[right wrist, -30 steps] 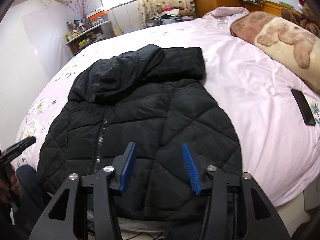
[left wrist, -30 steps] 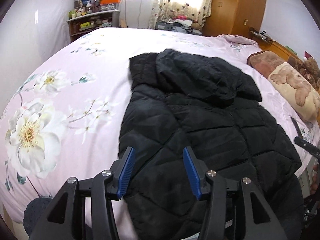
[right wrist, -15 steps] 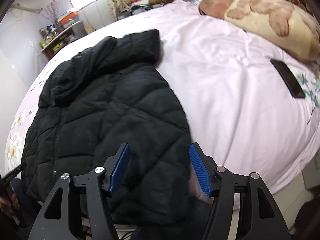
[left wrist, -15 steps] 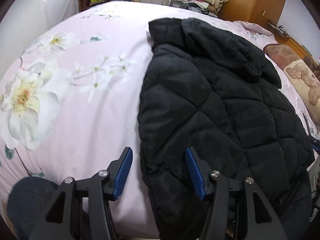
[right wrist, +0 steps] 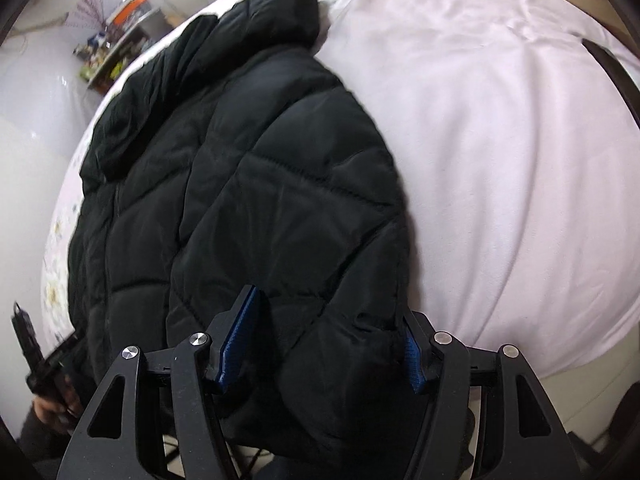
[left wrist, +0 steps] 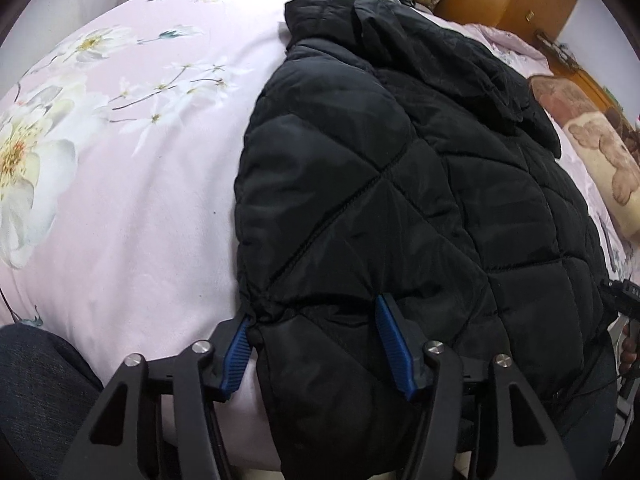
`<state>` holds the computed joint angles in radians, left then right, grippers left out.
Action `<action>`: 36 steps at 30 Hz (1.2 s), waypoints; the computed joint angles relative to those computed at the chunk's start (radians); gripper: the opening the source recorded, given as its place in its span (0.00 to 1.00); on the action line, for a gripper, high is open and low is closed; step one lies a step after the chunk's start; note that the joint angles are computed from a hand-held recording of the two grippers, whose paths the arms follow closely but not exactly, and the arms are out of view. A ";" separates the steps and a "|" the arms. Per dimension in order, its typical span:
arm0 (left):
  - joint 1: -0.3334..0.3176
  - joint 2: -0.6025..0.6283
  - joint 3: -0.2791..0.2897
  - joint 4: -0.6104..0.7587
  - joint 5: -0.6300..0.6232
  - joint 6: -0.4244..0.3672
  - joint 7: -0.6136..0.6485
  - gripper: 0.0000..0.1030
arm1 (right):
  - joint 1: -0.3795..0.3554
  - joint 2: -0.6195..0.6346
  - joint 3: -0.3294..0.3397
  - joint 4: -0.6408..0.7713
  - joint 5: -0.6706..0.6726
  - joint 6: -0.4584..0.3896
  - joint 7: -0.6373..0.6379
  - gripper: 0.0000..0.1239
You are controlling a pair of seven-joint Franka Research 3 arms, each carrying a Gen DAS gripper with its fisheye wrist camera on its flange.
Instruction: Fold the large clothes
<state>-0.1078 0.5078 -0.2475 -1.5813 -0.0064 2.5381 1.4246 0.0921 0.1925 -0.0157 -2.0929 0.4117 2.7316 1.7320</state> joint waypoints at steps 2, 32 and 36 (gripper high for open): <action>0.009 -0.004 -0.013 0.012 -0.015 -0.015 0.020 0.25 | 0.005 -0.017 0.002 -0.003 -0.006 0.008 0.000 0.20; 0.115 -0.235 -0.020 -0.056 -0.735 0.115 0.486 0.12 | 0.127 -0.301 -0.042 -0.091 0.352 0.218 -0.207 0.10; 0.110 -0.084 -0.028 0.165 -0.641 0.101 0.385 0.12 | 0.084 -0.194 -0.027 0.053 0.378 0.214 -0.218 0.10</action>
